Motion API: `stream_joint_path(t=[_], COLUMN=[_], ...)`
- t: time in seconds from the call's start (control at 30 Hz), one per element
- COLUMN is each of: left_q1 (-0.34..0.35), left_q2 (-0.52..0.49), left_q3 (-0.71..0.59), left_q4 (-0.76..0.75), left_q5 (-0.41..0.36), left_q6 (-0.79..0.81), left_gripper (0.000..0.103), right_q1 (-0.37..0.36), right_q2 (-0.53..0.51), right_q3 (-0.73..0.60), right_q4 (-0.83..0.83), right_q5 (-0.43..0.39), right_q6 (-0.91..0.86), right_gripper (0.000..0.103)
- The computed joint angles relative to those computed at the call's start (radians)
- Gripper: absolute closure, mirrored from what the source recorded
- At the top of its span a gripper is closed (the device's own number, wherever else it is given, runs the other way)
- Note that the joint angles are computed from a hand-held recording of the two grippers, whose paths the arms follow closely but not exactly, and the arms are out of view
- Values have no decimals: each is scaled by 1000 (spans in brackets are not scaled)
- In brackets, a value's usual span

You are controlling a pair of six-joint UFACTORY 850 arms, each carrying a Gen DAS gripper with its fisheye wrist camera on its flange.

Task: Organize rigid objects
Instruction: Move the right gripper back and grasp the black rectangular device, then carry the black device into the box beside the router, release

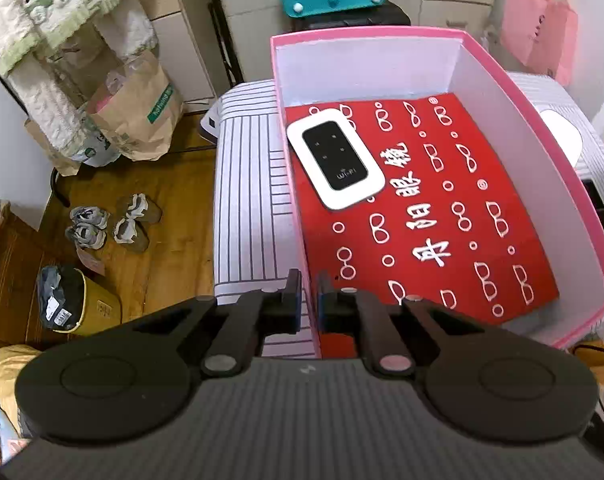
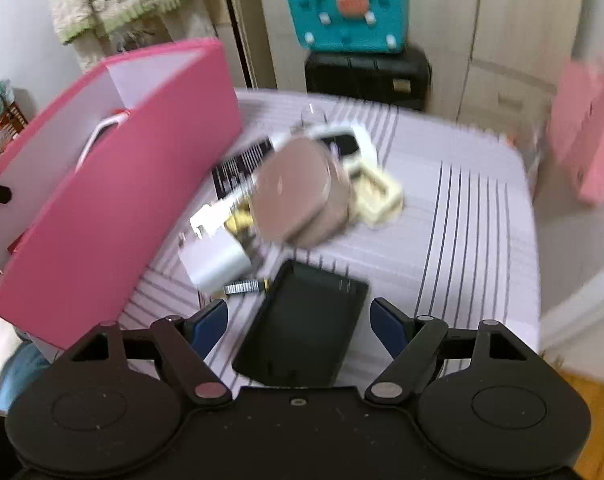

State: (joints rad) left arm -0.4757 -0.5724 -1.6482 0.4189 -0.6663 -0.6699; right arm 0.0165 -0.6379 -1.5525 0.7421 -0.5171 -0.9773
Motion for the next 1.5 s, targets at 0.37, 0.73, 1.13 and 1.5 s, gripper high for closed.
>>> stream_joint_path(t=[0.37,0.73,1.13,1.5], left_q1=[-14,-14,-9,3], left_q2=[-9,-22,20,38], left_q3=[-22,-50,-10,18], left_q4=[56,30,41,16], left_q5=[-39,-73,-17,34], left_q6=[45,113,93,122], left_gripper=[97,96,97,97], right_q1=[35,25,45,204], right_q2=[-17,-5,66,-178], right_q3=[36,26,-10,-435], right_q4=[-56,-83,322,20], right_q5=[118,109,6,-171], right_q6=[-15,48,-367,-116], right_gripper=[32,34,34,34])
